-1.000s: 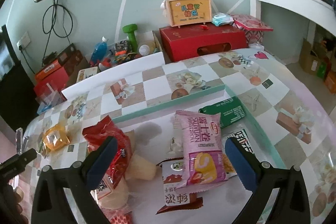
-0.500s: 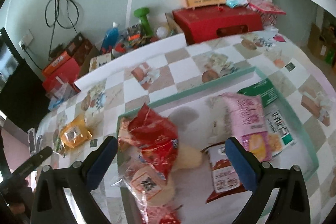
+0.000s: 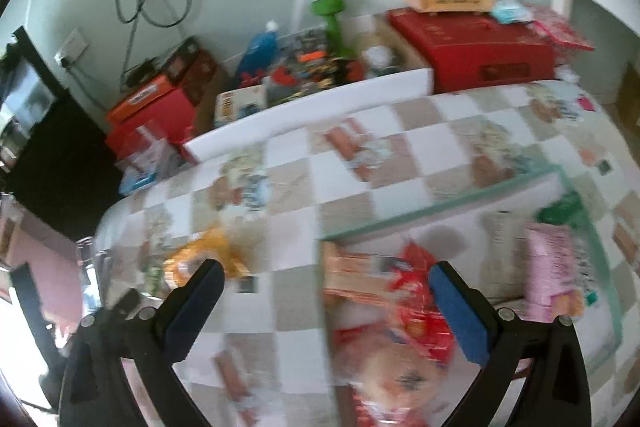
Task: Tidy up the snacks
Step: 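Withdraw both tools from the tray toward remaining snacks, then grasp green-wrapped round bun with left tool while right grasps yellow bread pack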
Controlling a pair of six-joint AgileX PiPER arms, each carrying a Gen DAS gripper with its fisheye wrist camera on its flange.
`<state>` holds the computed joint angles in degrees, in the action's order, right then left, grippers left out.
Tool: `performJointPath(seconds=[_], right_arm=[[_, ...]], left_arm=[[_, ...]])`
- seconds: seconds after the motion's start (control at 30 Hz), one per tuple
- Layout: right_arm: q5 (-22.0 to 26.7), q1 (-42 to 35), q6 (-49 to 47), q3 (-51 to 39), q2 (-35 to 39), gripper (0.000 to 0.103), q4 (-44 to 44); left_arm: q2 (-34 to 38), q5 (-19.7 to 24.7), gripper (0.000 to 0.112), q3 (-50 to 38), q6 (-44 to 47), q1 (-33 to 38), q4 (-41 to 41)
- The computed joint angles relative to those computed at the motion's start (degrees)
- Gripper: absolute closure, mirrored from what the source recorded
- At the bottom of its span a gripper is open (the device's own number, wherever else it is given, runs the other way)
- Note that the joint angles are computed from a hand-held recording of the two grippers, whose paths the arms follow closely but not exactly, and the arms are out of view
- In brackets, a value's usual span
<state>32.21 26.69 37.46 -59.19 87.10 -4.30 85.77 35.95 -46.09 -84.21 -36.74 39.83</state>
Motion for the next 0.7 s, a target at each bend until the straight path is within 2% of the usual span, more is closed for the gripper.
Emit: performJointPath(seconds=[0.1,0.17,0.27,0.53,0.7], right_arm=[[1.7,0.5,-5.1,-4.9,5.0,0.0,7.9],[2.5,1.5,-5.6,-7.3,7.7,0.0,9.9],[3.6,3.6,-4.3,-11.0,11.7,0.0,9.6],[6.7,5.2,-2.1,-17.3,16.4,0.0,6.0],[9.5,5.9,-4.7,-23.2,20.7,0.0,9.2]], left_arm=[[0.3,-1.2,0.012,0.4,1.0,1.2,-0.2],[0.6,-2.1,0.012,0.9,1.1,2.0,-0.1],[1.0,-4.1,0.012,1.6,1.9,3.6,-0.4],[1.7,-7.8,0.012,2.9,4.0,6.9,-2.0],[1.4,-8.6,0.012,3.9,3.7,8.3,-2.0]])
